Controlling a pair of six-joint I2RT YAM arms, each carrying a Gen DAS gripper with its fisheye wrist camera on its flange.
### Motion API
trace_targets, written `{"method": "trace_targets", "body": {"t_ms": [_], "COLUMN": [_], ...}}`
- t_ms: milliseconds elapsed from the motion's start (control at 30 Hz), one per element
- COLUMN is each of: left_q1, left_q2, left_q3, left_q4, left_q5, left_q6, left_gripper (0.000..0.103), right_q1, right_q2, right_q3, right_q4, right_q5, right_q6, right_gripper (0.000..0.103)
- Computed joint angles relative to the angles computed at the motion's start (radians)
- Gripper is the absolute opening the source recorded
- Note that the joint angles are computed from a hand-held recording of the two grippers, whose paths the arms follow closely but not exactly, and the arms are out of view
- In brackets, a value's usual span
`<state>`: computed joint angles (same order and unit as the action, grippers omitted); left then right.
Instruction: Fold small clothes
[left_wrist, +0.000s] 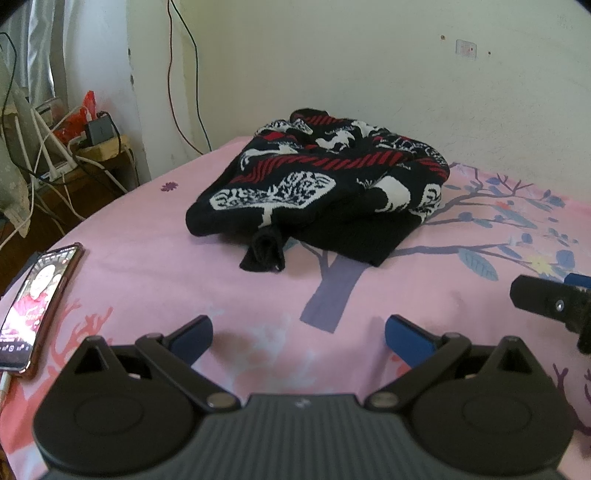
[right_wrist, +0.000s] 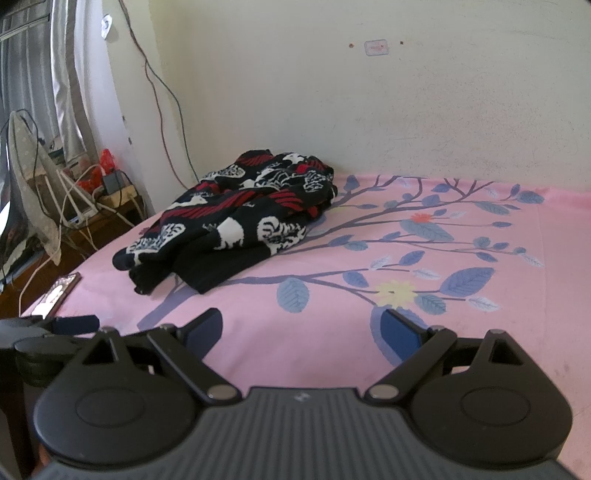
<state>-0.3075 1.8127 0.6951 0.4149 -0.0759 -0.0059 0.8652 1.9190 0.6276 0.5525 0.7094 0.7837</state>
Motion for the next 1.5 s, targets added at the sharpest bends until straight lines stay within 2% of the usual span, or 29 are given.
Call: {"method": "trace_targets", "body": {"t_ms": [367,700,800,933,1000,1067,1167,1233,1300,1367,1400,1433,1467,1500], "left_q1": [0.031,0.047,0.059,0.129,0.186,0.240,0.297,0.313,0.326,0.329,0.322,0.315,0.312,0.312], "left_q2": [0.000,-0.007,-0.004,-0.007,0.001,0.028,0.126,0.223,0.327,0.419,0.473,0.518,0.556,0.597], "left_q3": [0.004,0.002,0.019,0.063,0.128,0.233,0.468,0.649,0.828,0.982,1.068,1.141,1.200,1.268], "left_q4": [-0.016,-0.022,-0.046,-0.073,-0.122,-0.203,-0.382,-0.502,-0.628,-0.735,-0.795,-0.852,-0.906,-0.975], "left_q5": [0.082,0.137,0.165,0.230,0.273,0.315,0.372,0.380,0.408,0.433,0.426,0.422,0.437,0.481], "left_q6": [0.021,0.043,0.085,0.184,0.219,0.230,0.201,0.156,0.112,0.089,0.078,0.070,0.068,0.070], "left_gripper": [0.103,0.103,0.103,0.103,0.103,0.103,0.103,0.103,0.102,0.100,0.094,0.080,0.070,0.045], "right_q1": [0.001,-0.005,-0.025,-0.064,-0.095,-0.141,-0.215,-0.263,-0.305,-0.341,-0.359,-0.376,-0.390,-0.405], "right_q2": [-0.002,0.001,-0.003,-0.019,-0.038,-0.058,-0.045,-0.007,0.062,0.144,0.183,0.230,0.266,0.283], "right_q3": [-0.015,0.023,0.036,0.065,0.084,0.113,0.202,0.283,0.388,0.490,0.537,0.597,0.644,0.653], "right_q4": [0.006,-0.098,-0.132,-0.187,-0.204,-0.212,-0.229,-0.240,-0.264,-0.284,-0.305,-0.342,-0.373,-0.359], "right_q5": [0.039,0.047,0.009,-0.019,-0.039,-0.095,-0.189,-0.256,-0.300,-0.328,-0.358,-0.390,-0.427,-0.481], "right_q6": [0.054,0.111,0.122,0.058,-0.008,-0.073,-0.133,-0.149,-0.139,-0.107,-0.092,-0.071,-0.059,-0.045], "right_gripper": [0.087,0.087,0.087,0.085,0.071,0.069,0.068,0.071,0.087,0.089,0.083,0.073,0.045,0.030]}}
